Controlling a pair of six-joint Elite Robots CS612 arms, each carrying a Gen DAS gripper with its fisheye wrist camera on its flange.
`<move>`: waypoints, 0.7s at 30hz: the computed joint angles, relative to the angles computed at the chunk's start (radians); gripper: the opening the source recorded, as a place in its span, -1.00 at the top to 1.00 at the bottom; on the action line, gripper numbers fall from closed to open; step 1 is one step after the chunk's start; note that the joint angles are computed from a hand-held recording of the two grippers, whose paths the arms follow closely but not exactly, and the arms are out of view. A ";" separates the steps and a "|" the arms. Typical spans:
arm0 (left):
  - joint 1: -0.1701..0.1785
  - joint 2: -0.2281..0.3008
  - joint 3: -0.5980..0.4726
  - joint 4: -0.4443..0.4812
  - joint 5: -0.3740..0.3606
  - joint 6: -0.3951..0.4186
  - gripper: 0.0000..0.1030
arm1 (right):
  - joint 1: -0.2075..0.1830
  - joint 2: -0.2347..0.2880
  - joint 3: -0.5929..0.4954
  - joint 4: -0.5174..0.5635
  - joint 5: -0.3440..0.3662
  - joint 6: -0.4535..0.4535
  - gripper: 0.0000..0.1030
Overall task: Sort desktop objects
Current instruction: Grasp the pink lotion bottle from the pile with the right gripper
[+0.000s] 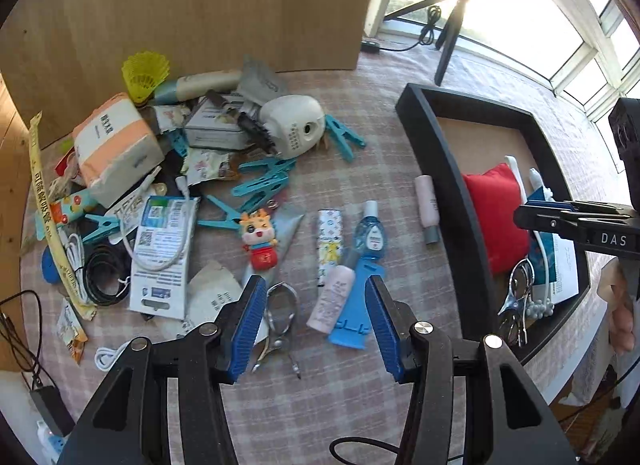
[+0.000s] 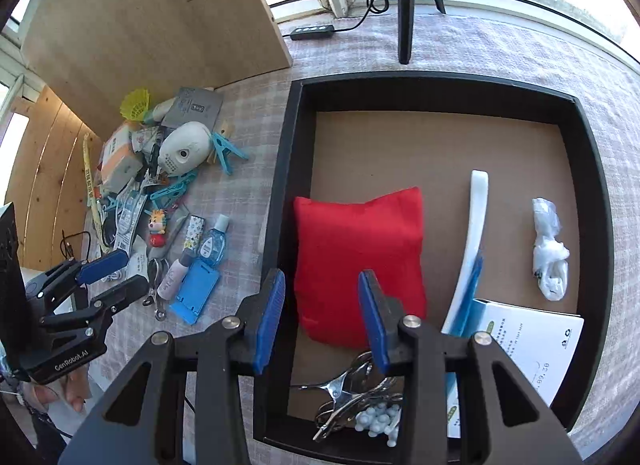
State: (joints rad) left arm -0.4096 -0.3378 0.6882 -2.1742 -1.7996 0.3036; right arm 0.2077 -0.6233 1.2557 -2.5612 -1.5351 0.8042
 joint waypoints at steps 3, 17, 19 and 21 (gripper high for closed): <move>0.025 0.017 -0.025 0.022 0.033 -0.015 0.05 | 0.008 0.036 -0.062 0.028 0.046 -0.024 0.27; 0.057 0.052 -0.043 0.069 0.059 0.094 0.05 | 0.031 0.220 -0.346 0.149 0.252 0.025 0.27; 0.054 0.062 -0.058 0.087 0.062 0.127 0.04 | 0.033 0.241 -0.383 0.177 0.259 0.032 0.27; 0.051 0.069 -0.065 0.088 0.070 0.157 0.01 | 0.034 0.259 -0.411 0.193 0.271 0.045 0.27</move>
